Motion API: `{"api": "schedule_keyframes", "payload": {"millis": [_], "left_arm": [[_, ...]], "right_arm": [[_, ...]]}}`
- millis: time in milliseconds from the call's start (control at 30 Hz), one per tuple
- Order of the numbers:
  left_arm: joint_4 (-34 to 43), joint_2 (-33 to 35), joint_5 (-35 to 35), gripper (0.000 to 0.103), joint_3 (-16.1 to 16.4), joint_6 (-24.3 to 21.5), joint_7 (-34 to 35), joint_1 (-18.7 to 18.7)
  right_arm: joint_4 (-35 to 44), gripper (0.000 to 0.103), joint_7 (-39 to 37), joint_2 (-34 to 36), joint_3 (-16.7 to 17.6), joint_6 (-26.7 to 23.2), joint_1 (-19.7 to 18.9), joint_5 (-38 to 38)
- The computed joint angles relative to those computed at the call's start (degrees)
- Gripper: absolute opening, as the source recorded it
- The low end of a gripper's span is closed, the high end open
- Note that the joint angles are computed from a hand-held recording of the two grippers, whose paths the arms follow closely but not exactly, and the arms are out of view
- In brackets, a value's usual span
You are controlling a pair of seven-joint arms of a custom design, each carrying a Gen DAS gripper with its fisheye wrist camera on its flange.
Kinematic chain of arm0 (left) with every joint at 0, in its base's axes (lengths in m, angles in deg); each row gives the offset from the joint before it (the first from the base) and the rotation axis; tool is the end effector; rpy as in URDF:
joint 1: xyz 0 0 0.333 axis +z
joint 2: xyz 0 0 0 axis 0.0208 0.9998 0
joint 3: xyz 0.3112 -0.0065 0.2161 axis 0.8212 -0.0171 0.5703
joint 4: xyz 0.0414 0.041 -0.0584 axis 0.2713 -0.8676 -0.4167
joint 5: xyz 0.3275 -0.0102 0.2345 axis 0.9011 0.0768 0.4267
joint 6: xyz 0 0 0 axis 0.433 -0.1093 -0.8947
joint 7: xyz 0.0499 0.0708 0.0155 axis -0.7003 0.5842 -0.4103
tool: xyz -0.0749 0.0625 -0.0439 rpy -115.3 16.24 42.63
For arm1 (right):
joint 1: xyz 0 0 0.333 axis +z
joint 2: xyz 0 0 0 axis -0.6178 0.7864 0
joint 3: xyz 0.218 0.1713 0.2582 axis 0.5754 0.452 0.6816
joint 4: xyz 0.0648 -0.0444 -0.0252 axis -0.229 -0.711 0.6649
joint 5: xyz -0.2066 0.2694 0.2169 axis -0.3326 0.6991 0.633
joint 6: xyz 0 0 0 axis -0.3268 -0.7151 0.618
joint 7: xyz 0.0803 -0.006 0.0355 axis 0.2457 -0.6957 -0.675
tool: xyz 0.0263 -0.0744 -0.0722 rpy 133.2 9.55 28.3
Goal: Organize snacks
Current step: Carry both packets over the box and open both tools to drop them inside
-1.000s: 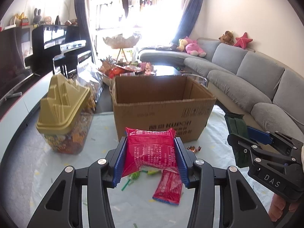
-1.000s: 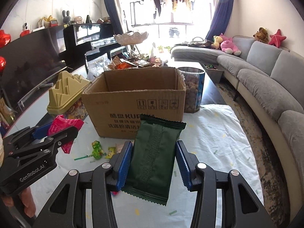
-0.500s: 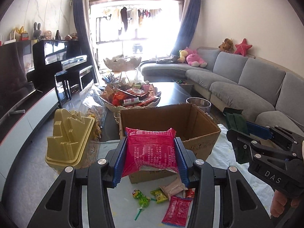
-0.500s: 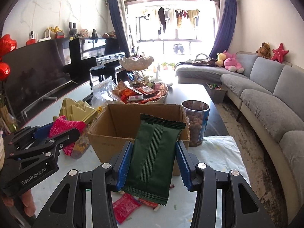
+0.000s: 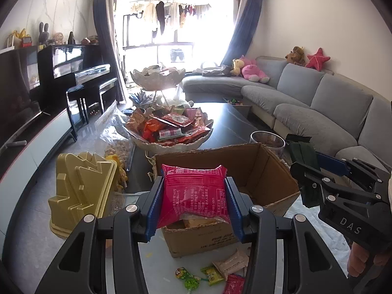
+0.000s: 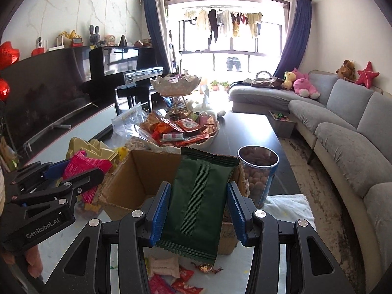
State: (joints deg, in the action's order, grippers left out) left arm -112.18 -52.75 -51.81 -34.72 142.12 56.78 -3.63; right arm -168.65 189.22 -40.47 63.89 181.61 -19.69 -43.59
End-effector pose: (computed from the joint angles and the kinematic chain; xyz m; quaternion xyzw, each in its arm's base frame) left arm 0.5973 -0.0984 0.5616 -0.5812 0.6590 -0.3695 0.3023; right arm 0.5878 0.2453 0.5716 -0.6784 0.5484 -0.2984 0.3873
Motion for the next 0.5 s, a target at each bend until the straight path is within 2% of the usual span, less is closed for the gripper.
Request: {"api": "schedule_keyframes", "payload": {"millis": [233,400,500], "left_arm": [[4.8,4.1,-7.0,0.047,-2.0,-3.4,6.3,1.3],[8.1,7.0,-6.9,0.049,-0.2,-5.5,6.3,-0.1],[8.9,7.9,-3.3,0.057,3.2,-6.2,2.7,-2.9]], "right_arm": [[4.7,0.047,-7.2,4.4,0.3,-0.6,-0.2,6.5],[7.7,0.047,-12.5,7.2,0.5,-1.3,-0.1,11.6],[8.9,0.048,-15.0,8.5,0.4,-1.9,0.1,14.3]]}}
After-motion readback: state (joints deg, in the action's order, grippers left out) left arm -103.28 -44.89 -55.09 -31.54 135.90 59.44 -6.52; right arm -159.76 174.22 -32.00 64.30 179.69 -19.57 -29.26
